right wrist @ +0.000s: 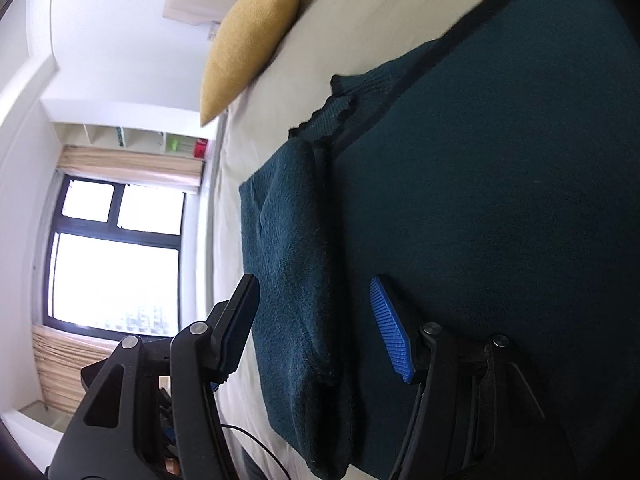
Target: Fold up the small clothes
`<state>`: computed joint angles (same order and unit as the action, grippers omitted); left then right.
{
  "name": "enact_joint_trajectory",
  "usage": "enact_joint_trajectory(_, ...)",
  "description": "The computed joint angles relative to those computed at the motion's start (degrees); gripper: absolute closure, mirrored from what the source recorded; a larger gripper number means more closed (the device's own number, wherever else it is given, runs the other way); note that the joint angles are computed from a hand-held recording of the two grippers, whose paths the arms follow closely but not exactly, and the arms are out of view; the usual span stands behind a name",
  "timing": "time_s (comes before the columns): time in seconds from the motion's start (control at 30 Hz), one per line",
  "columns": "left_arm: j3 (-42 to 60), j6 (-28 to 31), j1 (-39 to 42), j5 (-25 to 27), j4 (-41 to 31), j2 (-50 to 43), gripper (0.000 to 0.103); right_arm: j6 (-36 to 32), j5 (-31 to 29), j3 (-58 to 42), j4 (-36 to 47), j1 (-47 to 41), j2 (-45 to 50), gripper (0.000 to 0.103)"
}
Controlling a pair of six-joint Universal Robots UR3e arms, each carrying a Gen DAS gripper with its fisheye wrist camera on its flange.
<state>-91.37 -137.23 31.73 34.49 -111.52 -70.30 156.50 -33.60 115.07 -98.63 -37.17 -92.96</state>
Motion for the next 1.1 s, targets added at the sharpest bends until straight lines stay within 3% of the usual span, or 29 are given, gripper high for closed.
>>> enact_joint_trajectory(0.13, -3.57, 0.58, 1.97, 3.01, 3.19, 2.68, 0.043, 9.14, -5.56, -4.39, -7.45, 8.05, 2.74, 0.048)
enact_joint_trajectory(0.2, -5.83, -1.83, 1.02, 5.84, 8.73, 4.13, 0.043, 11.03, -6.18, -5.60, -8.77, 9.88, 4.56, 0.052)
enact_joint_trajectory(0.27, -7.16, -3.92, -0.29, 8.91, 13.71, 4.73, 0.043, 12.73, -8.56, -6.00, -10.77, 11.67, 5.35, 0.072)
enact_joint_trajectory(0.43, -9.22, -8.58, -4.19, 13.44, 21.75, 5.06, 0.043, 11.05, -9.33, -5.76, -9.59, 10.87, 3.22, 0.090)
enact_joint_trajectory(0.67, -9.46, -8.95, -5.93, 15.49, 23.14, 6.29, 0.043, 4.17, -10.21, -6.70, -1.34, 5.91, -3.09, 0.092)
enact_joint_trajectory(0.8, -9.17, -11.64, -8.94, 17.29, 25.97, 5.83, 0.043, 2.69, -10.92, -9.84, 1.88, 3.63, -3.67, 0.092)
enact_joint_trajectory(0.83, -9.10, -12.37, -9.91, 17.81, 26.80, 5.64, 0.042, 4.12, -9.98, -10.82, -0.62, 4.61, -2.02, 0.092)
enact_joint_trajectory(1.1, -8.50, -17.05, -16.80, 21.34, 32.10, 3.13, 0.040, -5.97, -12.93, -15.87, 13.49, -5.60, -5.97, 0.092)
